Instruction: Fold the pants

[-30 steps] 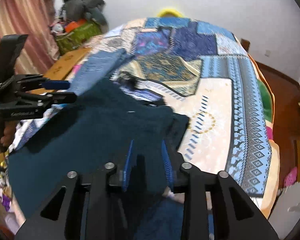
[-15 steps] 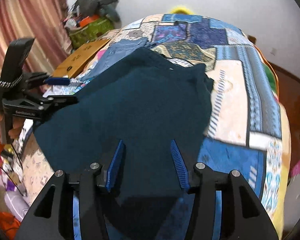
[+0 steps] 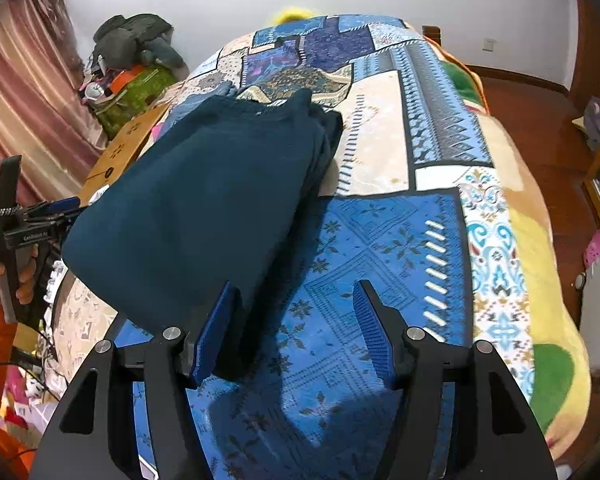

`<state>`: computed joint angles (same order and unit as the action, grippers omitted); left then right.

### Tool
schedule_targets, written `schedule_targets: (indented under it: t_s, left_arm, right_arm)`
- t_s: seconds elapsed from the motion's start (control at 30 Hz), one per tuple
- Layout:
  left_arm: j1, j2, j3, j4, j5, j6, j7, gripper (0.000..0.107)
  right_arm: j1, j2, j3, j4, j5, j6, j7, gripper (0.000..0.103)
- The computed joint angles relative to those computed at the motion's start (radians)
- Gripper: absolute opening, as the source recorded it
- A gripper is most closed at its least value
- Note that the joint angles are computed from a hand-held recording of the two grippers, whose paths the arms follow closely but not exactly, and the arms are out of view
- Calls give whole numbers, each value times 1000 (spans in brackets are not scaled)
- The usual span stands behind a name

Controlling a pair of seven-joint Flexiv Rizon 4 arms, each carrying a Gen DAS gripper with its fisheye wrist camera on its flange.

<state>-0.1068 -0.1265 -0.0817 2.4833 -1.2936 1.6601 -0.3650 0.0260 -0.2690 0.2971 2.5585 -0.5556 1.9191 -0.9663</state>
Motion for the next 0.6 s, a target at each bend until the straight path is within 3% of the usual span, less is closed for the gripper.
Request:
schedule_targets:
  t_s: [0.03, 0.1, 0.2, 0.27, 0.5, 0.6]
  left_arm:
    - [5, 10, 12, -5, 37, -24, -34, 78]
    - [0, 24, 3, -26, -10, -45, -6, 82]
    - [-31, 18, 4, -75, -43, -55, 28, 89]
    - [-35, 8, 16, -97, 21, -81, -8, 89]
    - [29, -92, 41, -212, 389, -278, -259, 91]
    - [37, -173, 102, -299, 627, -388, -436, 91]
  right_arm:
    - [39, 12, -25, -4, 34, -6, -14, 58]
    - [68, 18, -41, -22, 69, -3, -29, 59]
    - [92, 12, -52, -45, 97, 5, -46, 73]
    - [114, -2, -61, -66, 121, 22, -70, 77]
    - [-63, -132, 77, -180, -45, -24, 16, 82]
    - [-241, -234, 239, -245, -150, -112, 55, 82]
